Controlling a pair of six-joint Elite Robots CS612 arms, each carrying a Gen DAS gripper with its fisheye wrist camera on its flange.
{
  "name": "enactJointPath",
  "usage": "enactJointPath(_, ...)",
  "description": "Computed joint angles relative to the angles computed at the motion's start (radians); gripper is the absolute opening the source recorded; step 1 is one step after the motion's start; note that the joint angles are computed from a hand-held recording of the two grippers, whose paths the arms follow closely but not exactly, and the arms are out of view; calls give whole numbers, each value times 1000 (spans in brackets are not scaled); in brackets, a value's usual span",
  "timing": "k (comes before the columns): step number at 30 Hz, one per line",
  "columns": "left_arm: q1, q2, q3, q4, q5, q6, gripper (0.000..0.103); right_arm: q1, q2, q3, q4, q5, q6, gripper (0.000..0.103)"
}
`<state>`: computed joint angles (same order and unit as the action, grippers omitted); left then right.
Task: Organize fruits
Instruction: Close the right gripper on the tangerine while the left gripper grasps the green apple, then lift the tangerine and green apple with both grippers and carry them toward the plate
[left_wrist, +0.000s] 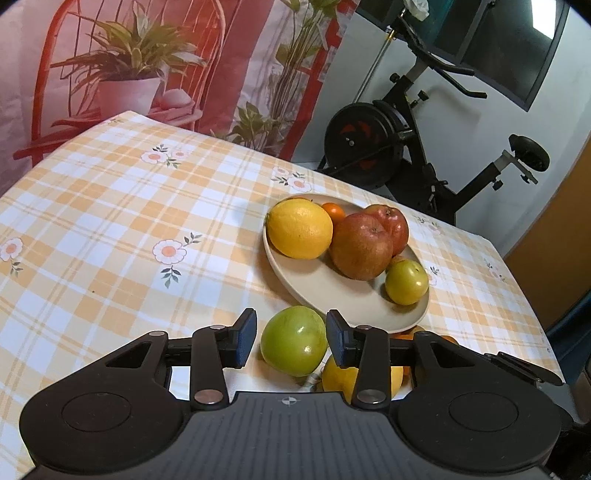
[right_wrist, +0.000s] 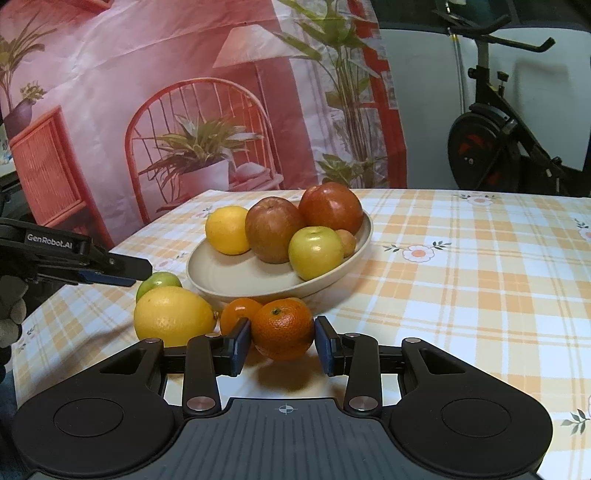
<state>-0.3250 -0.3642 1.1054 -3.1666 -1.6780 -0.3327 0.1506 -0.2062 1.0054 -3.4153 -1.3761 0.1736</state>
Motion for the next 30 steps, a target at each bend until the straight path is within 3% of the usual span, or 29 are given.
enactJointPath(14, 3, 19, -32, 52, -29, 8, 50, -1, 0, 0, 2, 2, 1, 34)
enactJointPath(30, 5, 34, -52, 71, -47, 1, 48, -1, 0, -1, 5, 2, 3, 34)
